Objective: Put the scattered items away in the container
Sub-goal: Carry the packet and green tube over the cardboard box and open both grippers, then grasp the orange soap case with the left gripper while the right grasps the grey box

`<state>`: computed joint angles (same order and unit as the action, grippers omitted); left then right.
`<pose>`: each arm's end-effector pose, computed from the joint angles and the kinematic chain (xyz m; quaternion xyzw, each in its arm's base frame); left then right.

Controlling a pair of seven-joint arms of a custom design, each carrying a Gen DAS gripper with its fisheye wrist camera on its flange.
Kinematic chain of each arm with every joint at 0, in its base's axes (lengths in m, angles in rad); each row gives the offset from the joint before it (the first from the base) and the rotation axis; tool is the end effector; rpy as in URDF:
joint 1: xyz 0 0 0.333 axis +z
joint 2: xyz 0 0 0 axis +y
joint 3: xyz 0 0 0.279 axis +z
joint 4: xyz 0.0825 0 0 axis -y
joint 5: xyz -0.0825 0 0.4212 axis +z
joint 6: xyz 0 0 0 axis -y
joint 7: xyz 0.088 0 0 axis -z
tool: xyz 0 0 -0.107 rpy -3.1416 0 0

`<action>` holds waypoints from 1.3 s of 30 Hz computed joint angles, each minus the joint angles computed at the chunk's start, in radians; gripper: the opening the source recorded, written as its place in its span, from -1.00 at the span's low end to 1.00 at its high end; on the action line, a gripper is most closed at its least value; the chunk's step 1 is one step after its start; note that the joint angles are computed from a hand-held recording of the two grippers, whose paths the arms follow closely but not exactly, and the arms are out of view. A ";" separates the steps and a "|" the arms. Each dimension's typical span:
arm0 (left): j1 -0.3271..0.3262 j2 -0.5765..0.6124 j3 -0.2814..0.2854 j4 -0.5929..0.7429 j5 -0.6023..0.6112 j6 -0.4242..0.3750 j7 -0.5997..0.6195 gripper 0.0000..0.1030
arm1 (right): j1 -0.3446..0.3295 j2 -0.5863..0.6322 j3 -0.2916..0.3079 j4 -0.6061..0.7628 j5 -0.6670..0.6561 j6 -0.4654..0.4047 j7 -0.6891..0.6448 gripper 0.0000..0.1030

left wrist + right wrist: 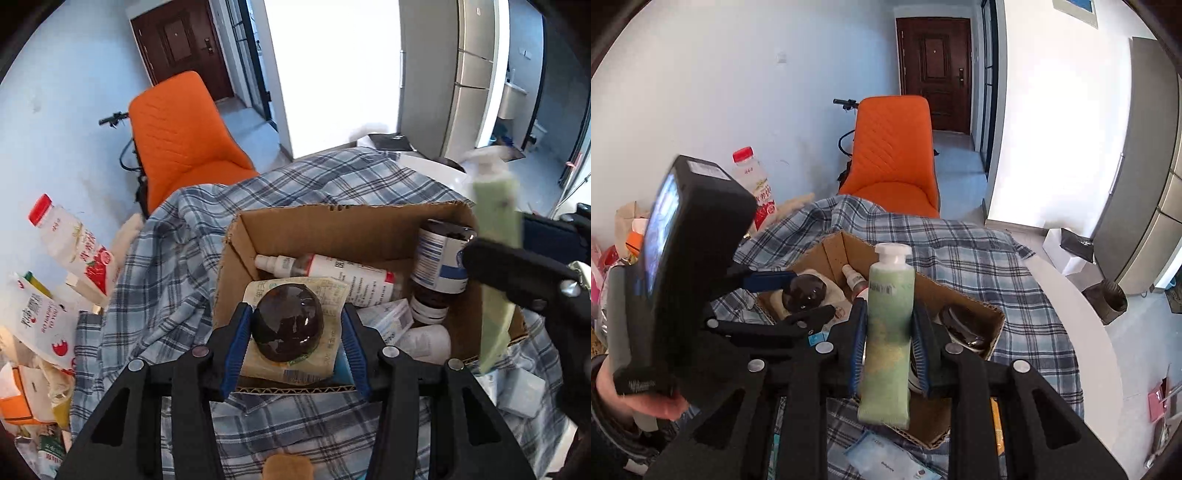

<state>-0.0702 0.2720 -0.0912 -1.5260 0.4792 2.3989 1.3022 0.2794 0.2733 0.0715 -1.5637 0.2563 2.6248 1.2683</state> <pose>0.7088 -0.1046 0.5280 -0.6158 0.7067 -0.1385 0.3196 0.6805 0.2365 0.5346 -0.7832 0.4796 -0.1832 0.3507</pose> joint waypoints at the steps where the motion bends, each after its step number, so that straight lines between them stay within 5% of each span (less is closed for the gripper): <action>1: -0.003 -0.005 0.003 -0.005 0.010 0.005 -0.014 0.27 | 0.005 0.008 -0.005 0.007 -0.013 -0.005 0.013 -0.57; 2: -0.004 -0.013 0.005 -0.012 0.016 0.014 -0.028 0.56 | 0.007 0.018 -0.007 0.017 -0.019 -0.010 0.020 -0.57; 7: -0.004 -0.065 0.021 -0.067 0.100 0.053 -0.105 0.64 | -0.009 0.005 -0.004 -0.009 0.018 0.021 0.022 -0.45; 9: 0.001 -0.094 0.021 -0.098 0.124 0.051 -0.119 0.64 | -0.027 -0.021 0.007 -0.041 0.065 0.039 0.001 0.07; 11: 0.009 -0.143 0.018 -0.157 0.145 0.048 -0.123 0.64 | -0.056 -0.082 0.024 -0.108 0.166 0.056 -0.049 0.28; 17: 0.062 -0.345 0.005 -0.433 0.006 0.107 -0.009 0.64 | -0.074 -0.338 -0.002 -0.385 0.437 0.020 -0.259 0.28; 22: 0.074 -0.365 -0.020 -0.498 0.007 0.067 0.014 0.64 | -0.057 -0.398 -0.016 -0.517 0.261 0.042 -0.173 0.28; 26: 0.075 -0.343 -0.034 -0.506 0.100 0.047 -0.039 0.64 | -0.042 -0.399 -0.037 -0.552 0.265 0.004 -0.176 0.27; 39: 0.066 -0.302 -0.021 -0.519 -0.066 0.050 0.133 0.64 | -0.058 -0.390 -0.051 -0.604 0.168 -0.021 -0.243 0.19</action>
<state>-0.0044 -0.0298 -0.1120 -2.0449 0.4127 2.4485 1.4350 0.2215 -0.1170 0.0202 -2.1678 0.4247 2.6039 1.0252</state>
